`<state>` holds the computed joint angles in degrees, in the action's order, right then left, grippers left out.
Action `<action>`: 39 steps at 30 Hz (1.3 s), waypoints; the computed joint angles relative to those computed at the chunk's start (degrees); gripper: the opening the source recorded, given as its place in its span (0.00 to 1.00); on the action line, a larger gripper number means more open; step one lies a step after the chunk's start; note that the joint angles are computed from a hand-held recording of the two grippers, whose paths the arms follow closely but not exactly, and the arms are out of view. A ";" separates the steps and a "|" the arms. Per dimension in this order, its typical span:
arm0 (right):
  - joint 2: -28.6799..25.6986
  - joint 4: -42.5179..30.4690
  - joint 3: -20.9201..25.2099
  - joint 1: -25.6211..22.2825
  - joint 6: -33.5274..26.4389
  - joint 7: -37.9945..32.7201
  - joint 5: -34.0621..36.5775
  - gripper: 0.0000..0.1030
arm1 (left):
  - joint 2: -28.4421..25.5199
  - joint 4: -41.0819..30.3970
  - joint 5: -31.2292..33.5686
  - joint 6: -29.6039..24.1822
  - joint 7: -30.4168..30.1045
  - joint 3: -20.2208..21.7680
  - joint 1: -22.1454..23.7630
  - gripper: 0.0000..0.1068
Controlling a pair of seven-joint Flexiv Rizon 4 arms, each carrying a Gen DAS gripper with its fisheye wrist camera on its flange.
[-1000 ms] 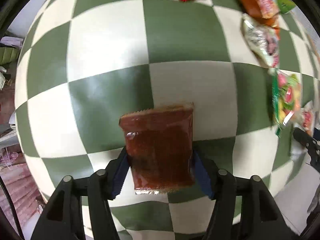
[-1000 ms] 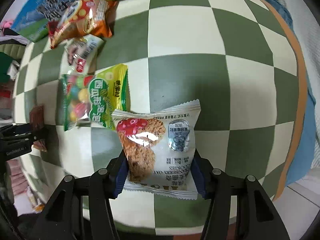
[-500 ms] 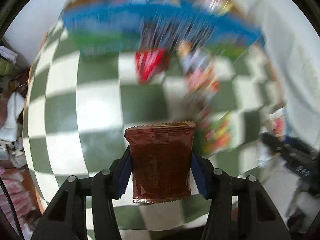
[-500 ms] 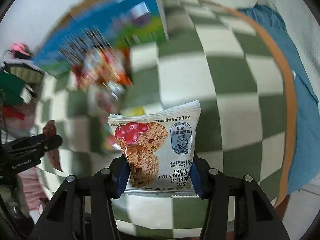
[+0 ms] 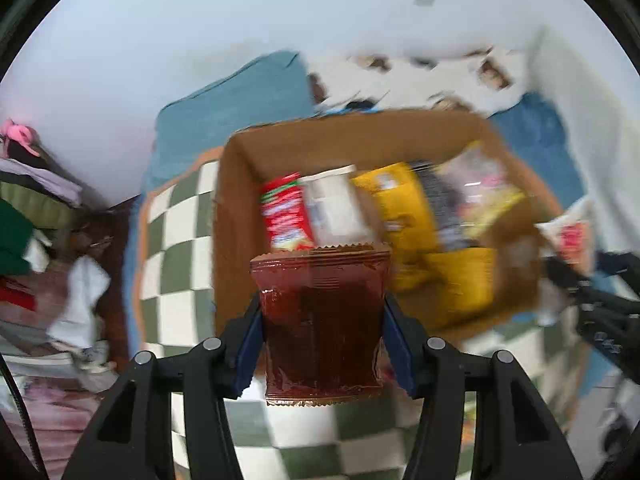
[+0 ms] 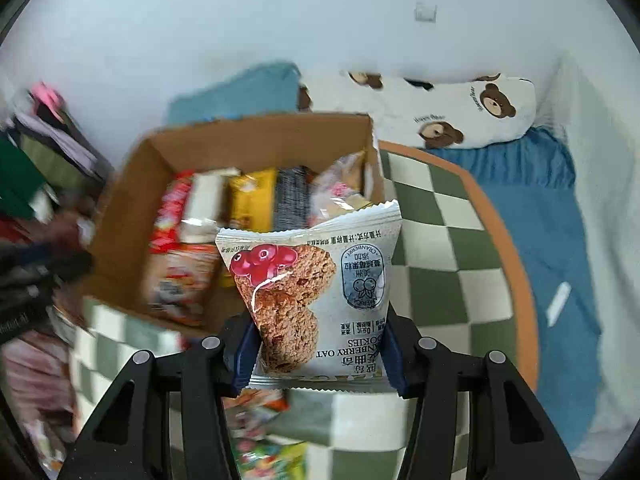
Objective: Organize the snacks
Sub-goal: 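Carry both packets into the box and open both tools, then grasp the white panda snack bag with the left tool while the right tool grasps the candy bag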
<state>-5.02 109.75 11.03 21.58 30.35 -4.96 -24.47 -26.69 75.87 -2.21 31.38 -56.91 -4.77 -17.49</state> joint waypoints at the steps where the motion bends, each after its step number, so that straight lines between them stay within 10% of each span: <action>1: -0.98 -0.24 -0.21 -0.10 -0.44 -0.91 0.21 0.54 | -1.83 -2.10 1.89 -1.18 -1.21 0.60 -0.86 0.50; 6: -4.99 -2.58 -1.26 -0.95 -1.28 -5.70 4.90 0.98 | -8.85 -11.62 3.52 -10.46 -5.72 1.85 -1.48 0.65; 9: -5.39 -1.77 -1.76 -1.35 1.95 -4.69 5.12 0.98 | -9.09 -11.58 2.11 -10.49 -6.74 1.52 -0.96 0.91; 23: -3.31 1.43 -1.22 -0.02 5.79 2.63 1.34 0.98 | -0.29 4.62 -5.82 -1.09 -4.59 -0.73 2.25 0.91; 39: 3.02 1.35 3.24 5.39 -4.18 15.80 -11.06 0.98 | 15.12 22.87 -18.32 14.28 6.53 -2.03 5.40 0.91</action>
<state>-2.00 111.10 14.27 26.97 26.17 10.84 -35.53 -11.57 98.73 -20.53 45.66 -50.38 -6.80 -12.09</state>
